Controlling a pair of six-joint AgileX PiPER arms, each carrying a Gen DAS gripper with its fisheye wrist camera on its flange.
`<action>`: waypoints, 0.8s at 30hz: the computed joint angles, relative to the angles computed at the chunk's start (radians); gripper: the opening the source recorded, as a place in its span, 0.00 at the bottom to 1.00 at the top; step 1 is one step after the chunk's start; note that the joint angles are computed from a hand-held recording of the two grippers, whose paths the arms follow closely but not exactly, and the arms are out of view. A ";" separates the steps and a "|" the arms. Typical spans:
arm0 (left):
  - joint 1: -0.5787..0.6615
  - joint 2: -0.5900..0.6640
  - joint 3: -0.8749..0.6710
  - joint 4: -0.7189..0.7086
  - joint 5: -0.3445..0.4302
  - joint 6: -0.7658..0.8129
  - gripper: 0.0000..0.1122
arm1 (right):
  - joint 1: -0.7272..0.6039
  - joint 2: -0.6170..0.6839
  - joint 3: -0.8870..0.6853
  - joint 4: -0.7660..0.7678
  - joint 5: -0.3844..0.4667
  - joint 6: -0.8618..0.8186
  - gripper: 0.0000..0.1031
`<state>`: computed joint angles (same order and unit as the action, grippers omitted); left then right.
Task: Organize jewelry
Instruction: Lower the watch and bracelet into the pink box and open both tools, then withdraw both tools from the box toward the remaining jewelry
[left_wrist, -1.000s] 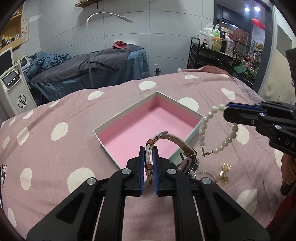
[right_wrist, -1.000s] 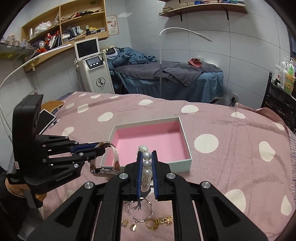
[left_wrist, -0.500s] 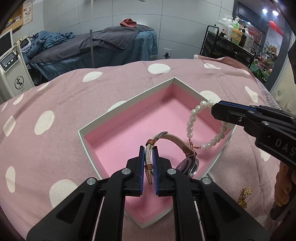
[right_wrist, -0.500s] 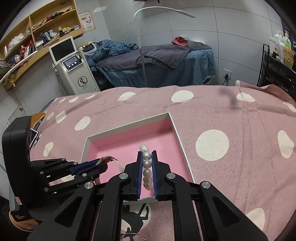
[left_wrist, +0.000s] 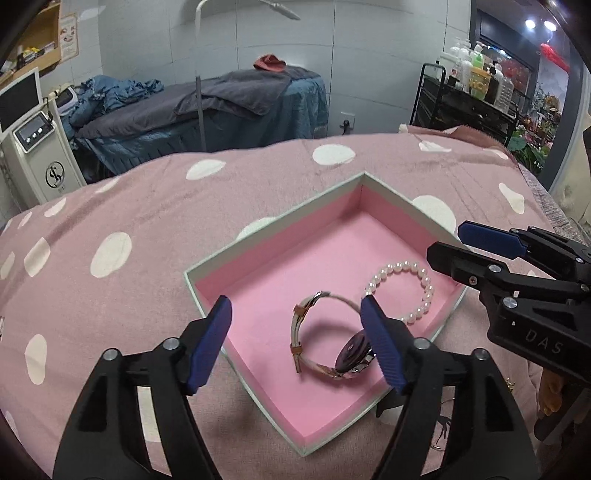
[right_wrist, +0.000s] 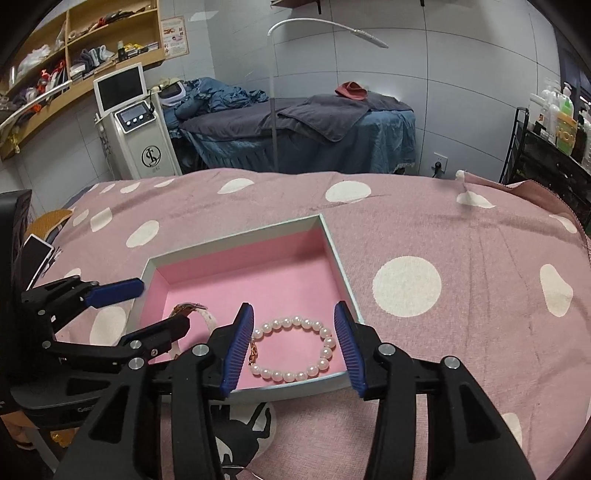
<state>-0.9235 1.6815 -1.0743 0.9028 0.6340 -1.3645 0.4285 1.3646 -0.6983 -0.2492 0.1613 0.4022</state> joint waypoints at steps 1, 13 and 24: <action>-0.015 -0.015 0.003 0.021 0.020 -0.010 0.68 | -0.007 -0.018 0.005 -0.007 0.002 0.012 0.52; -0.284 -0.182 0.182 0.205 0.211 -0.321 0.87 | -0.084 -0.279 0.159 0.359 0.094 -0.352 0.75; -0.538 -0.143 0.280 0.227 0.272 -0.538 0.87 | -0.066 -0.510 0.344 0.424 0.186 -0.455 0.75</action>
<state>-1.4619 1.5383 -0.7947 1.1301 0.9059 -1.9029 0.3622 0.8544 -0.3544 0.1744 0.3474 -0.0528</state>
